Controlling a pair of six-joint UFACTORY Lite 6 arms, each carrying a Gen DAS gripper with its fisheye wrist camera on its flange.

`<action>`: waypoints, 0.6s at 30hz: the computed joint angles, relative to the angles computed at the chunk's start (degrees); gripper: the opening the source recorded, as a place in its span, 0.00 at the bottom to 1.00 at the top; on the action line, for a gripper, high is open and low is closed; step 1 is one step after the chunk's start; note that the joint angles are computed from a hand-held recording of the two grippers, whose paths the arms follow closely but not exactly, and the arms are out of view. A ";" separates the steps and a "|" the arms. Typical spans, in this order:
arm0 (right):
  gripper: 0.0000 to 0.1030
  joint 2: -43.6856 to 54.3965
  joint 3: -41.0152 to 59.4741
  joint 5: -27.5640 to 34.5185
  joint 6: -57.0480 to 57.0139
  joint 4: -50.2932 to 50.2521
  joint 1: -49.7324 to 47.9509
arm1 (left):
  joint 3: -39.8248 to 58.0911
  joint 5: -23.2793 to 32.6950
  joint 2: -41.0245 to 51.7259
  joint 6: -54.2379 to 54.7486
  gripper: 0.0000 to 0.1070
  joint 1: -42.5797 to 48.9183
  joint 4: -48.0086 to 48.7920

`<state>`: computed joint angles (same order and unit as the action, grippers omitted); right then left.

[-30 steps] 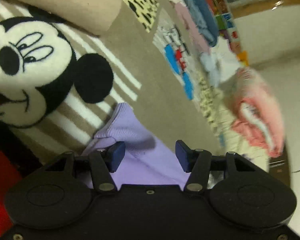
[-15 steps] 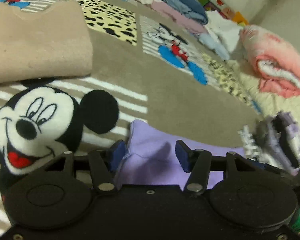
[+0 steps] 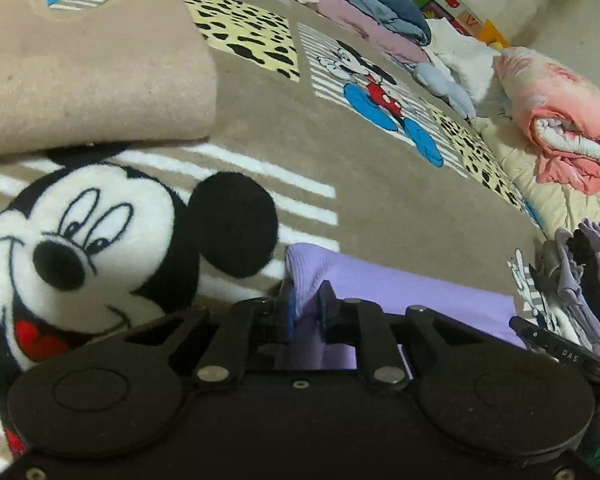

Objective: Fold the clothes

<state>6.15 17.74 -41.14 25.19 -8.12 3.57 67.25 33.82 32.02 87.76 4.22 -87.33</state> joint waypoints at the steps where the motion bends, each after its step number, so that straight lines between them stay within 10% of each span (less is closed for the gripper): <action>1: 0.09 -1.11 -0.25 1.05 -1.56 2.14 0.97 | -1.43 -0.05 -1.51 2.33 0.20 0.30 -2.08; 10: 0.20 -22.89 -4.71 12.83 -28.07 26.80 12.79 | -8.23 3.01 -9.32 14.91 0.22 -1.24 -10.09; 18: 0.23 -2.59 7.04 15.59 -26.63 23.99 9.99 | -0.13 -13.05 -1.21 9.93 0.20 -9.34 -6.55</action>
<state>3.57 24.78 -25.55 -1.43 15.87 13.56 67.12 20.77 30.82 97.69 -5.11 -93.88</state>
